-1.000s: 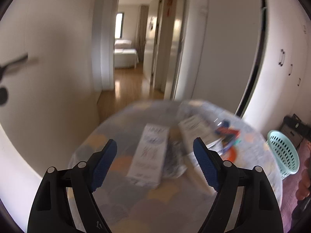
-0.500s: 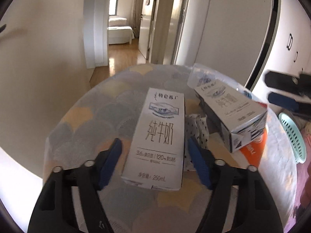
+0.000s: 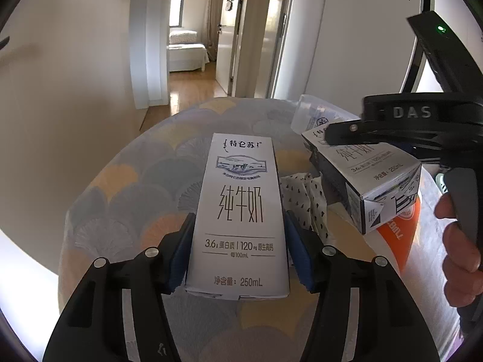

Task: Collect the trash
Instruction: 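Grasp a white milk carton with the left tool while the right tool grasps another carton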

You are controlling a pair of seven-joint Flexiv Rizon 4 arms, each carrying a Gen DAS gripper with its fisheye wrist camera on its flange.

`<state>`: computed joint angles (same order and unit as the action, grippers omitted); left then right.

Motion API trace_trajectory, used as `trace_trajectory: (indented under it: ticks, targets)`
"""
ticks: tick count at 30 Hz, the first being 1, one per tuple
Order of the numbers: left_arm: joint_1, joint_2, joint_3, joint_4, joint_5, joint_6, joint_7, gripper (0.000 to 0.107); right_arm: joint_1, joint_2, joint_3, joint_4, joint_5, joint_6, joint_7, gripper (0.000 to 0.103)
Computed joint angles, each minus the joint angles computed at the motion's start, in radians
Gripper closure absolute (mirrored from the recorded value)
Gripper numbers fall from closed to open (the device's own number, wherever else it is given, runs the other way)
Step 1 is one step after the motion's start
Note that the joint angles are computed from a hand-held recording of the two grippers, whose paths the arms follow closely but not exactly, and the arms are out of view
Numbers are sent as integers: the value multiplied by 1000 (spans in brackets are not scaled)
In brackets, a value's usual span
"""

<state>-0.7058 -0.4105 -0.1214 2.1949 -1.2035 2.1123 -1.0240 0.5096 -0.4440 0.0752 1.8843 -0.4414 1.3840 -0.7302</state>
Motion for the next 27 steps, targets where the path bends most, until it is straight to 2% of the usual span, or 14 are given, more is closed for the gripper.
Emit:
trace_trajectory:
  ticks: [5, 13, 16, 17, 18, 20, 22, 25, 27]
  targets:
    - [2, 2, 2, 1, 12, -5, -15, 52, 25, -13, -19, -23, -38, -40, 9, 34]
    - [2, 0, 4, 2, 26, -3, -38, 51, 35, -46, -9, -97, -78, -174, -9, 30]
    - [2, -2, 5, -3, 28, -7, -45, 51, 53, -41, -28, -87, -124, -184, 2, 32]
    - [3, -3, 6, -3, 32, -9, -49, 52, 56, -41, -34, -82, -138, -177, 10, 38]
    - [0, -4, 8, -5, 31, -10, -47, 52, 55, -36, -38, -68, -152, -150, 17, 40]
    - [-5, -5, 11, -9, 31, -12, -43, 53, 29, -24, -15, -45, -128, -103, 6, 42]
    - [-12, -9, 16, -12, 23, -2, -37, 53, 35, -8, -33, -11, -143, -42, 26, 42]
    - [14, -3, 9, 8, 97, 7, -93, 54, 49, 35, -75, 59, -177, 63, 70, 43]
    - [31, 9, 5, 27, 153, 2, -143, 54, 38, 61, -68, 91, -167, 112, 69, 43]
